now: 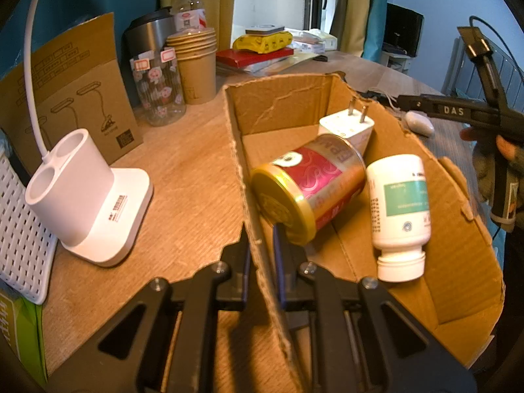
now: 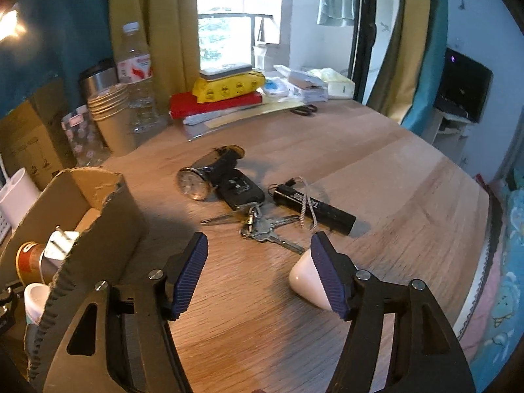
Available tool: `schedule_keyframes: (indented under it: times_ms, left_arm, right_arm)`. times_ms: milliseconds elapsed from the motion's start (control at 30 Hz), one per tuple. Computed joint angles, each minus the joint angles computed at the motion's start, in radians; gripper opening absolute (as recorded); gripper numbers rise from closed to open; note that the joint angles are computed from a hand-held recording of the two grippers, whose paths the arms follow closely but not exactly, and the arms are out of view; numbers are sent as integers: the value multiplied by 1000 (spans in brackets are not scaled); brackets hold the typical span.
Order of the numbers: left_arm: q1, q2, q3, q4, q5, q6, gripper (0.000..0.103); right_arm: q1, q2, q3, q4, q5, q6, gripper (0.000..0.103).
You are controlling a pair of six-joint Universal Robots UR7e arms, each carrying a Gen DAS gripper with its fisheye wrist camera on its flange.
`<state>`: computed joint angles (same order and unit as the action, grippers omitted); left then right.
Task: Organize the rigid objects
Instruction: 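Move the open right gripper to the white earbud case, then close the right gripper around the white earbud case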
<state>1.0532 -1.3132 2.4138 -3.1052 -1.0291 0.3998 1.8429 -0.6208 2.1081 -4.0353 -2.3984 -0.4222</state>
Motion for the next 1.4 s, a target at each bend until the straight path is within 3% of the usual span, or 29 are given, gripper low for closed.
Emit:
schedule_keyframes:
  times_ms: [333,667,900,1033,1067,1400]
  left_arm:
    - [0,-1,0,1,0,0,14]
    - [0,0,0,0,0,0,14]
    - [0,0,0,0,0,0,14]
    - [0,0,0,1,0,0,14]
    - [-1,-2,1,2,1,0,14]
    - [-1,-1,1,0,1,0,14]
  right_arm:
    - [-42,-2,-13,18,-13,17,69]
    - [-66,3,-13,-16,-90,7,69]
    - [-99,-52,29,112,-68,130,69]
    - [-94,-50,25,122,-73,123,68]
    - [-92,-49,24,121,-73,118,63]
    - [-76,-29,27,63,-68,65,62]
